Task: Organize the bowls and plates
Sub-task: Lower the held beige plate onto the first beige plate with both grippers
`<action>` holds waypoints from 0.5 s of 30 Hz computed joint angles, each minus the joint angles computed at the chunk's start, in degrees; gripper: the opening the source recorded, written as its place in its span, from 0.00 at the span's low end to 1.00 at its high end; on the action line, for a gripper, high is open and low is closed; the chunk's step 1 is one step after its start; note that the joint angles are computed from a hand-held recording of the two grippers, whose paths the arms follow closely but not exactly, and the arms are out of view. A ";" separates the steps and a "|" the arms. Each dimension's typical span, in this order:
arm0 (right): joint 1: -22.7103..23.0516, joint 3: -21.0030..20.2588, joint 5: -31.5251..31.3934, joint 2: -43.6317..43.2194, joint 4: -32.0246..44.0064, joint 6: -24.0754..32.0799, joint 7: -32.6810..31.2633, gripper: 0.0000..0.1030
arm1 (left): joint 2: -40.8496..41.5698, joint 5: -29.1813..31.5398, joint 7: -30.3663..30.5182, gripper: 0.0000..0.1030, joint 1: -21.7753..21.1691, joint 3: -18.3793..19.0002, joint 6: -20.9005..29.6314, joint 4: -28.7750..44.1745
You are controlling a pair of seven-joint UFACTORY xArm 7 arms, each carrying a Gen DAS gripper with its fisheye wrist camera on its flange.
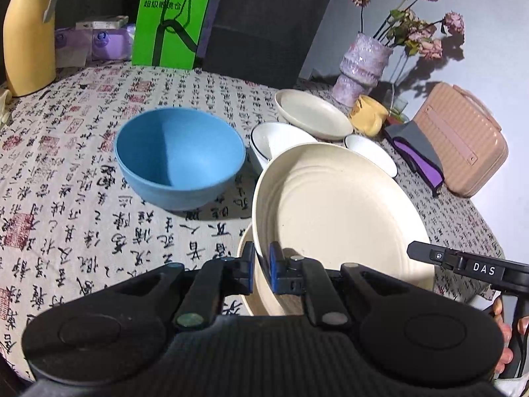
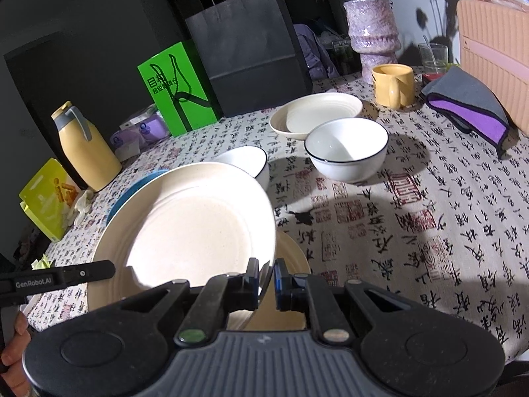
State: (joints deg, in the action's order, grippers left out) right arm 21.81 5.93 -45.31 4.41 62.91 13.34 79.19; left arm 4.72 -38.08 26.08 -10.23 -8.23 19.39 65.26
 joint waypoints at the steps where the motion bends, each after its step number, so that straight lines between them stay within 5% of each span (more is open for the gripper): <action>1: 0.00 0.01 0.13 0.03 -0.11 0.07 -0.01 0.09 | 0.18 0.25 -0.18 0.09 -0.05 0.00 0.04 -0.05; 15: -0.01 -0.38 2.11 0.77 -2.21 0.10 -1.34 0.09 | 2.66 5.69 -4.37 0.09 -0.27 -0.70 0.78 -0.23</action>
